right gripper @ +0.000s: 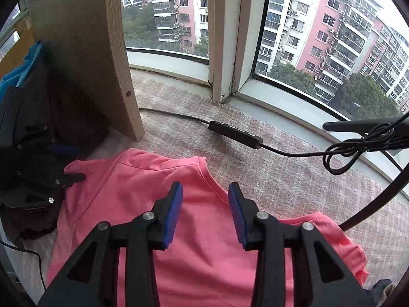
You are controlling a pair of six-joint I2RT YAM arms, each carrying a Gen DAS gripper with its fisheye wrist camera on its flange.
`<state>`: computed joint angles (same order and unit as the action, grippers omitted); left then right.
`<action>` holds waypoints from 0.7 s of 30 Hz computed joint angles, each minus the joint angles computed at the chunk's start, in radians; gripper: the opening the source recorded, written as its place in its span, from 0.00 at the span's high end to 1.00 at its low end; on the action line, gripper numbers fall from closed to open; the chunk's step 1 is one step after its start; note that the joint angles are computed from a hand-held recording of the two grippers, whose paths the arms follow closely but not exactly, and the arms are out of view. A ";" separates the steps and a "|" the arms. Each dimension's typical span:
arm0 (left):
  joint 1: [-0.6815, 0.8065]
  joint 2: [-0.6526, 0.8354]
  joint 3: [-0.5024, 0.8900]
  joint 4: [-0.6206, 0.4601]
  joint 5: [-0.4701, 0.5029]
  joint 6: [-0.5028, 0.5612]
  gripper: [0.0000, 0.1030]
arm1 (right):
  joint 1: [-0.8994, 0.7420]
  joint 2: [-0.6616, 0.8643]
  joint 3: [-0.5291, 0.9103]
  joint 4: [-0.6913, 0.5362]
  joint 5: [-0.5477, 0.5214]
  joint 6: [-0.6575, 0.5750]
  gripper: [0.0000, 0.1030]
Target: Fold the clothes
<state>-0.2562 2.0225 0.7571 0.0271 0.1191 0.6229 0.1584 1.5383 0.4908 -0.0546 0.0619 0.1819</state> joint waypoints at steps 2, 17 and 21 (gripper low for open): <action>-0.008 0.011 -0.002 0.020 -0.006 -0.013 0.59 | -0.033 0.056 0.010 0.048 -0.038 -0.033 0.59; 0.099 -0.099 -0.138 0.108 0.043 -0.125 0.87 | -0.044 0.181 0.035 0.170 -0.020 -0.123 0.79; 0.177 -0.242 -0.181 0.002 0.122 -0.070 0.80 | -0.021 0.066 -0.005 0.151 0.008 -0.069 0.66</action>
